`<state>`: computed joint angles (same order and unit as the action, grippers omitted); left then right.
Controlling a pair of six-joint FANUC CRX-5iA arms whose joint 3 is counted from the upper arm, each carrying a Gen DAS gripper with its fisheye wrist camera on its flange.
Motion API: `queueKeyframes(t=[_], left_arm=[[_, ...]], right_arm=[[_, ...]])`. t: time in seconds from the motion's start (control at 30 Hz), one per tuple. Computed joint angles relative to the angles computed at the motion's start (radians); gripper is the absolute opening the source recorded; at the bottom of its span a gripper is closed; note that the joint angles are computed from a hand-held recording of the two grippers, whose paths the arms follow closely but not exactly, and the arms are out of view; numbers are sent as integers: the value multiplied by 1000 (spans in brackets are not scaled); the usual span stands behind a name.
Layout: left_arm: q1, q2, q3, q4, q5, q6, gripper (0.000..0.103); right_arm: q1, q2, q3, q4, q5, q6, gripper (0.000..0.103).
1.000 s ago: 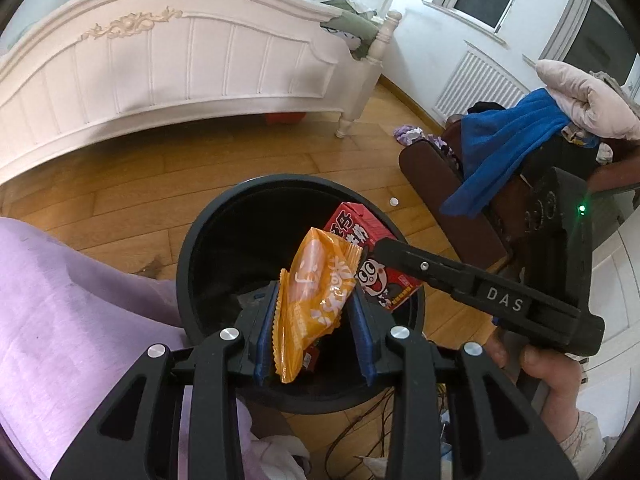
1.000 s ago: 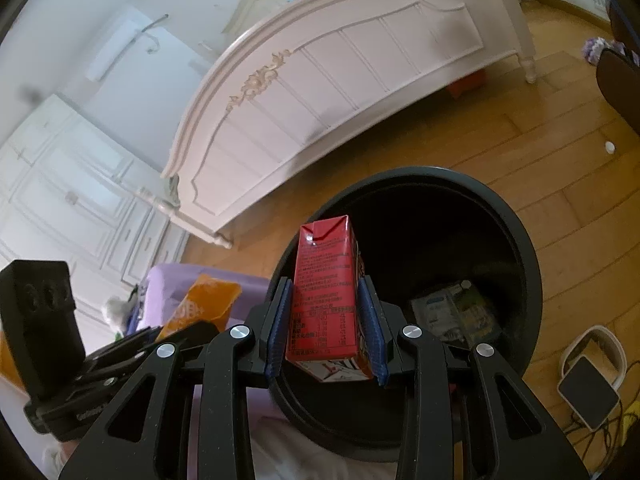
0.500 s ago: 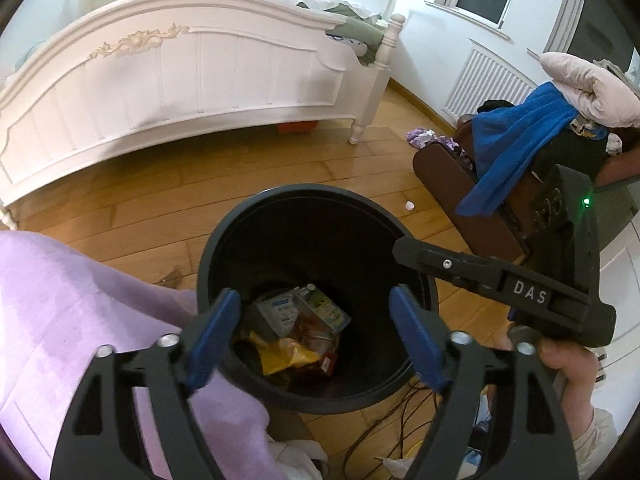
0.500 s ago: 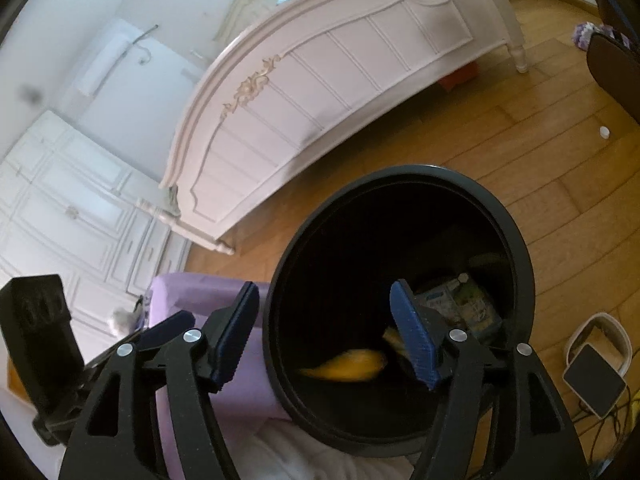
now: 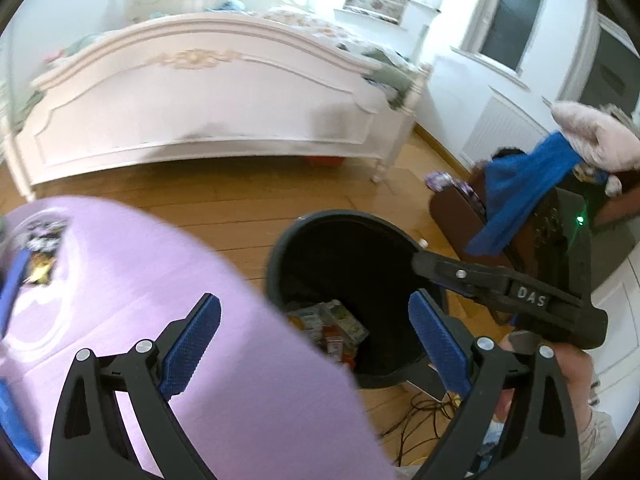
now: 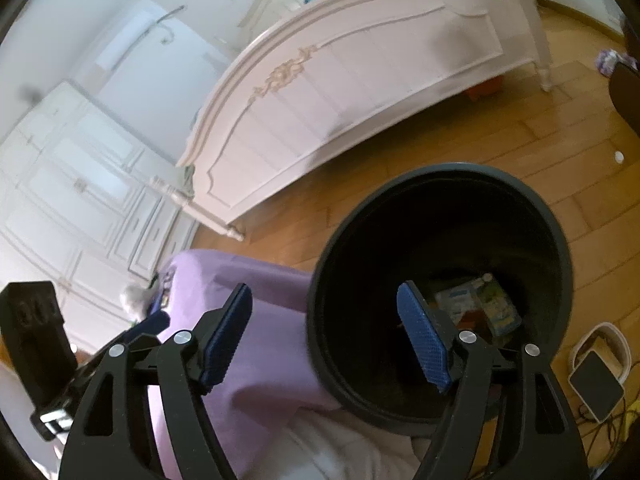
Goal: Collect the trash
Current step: 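Swing both open tools back over the table, then grasp the blue plastic bag with the left tool while the right tool grasps the white spray bottle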
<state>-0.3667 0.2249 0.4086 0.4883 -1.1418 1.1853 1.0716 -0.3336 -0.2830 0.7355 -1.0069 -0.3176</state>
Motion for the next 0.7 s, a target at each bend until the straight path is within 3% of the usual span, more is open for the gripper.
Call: queueKeyframes(t=[0.17, 0.4, 0.53, 0.7], left_arm=[[87, -95, -93, -42, 53, 48, 94], [199, -251, -197, -244, 117, 167, 94], [254, -290, -225, -312, 101, 202, 94], [305, -275, -232, -297, 48, 184, 94]], right_arm=[[0, 86, 105, -37, 18, 103, 75], [0, 241, 304, -116, 35, 290, 75], [0, 360, 466, -195, 32, 442, 75], [3, 508, 691, -293, -10, 640, 75]])
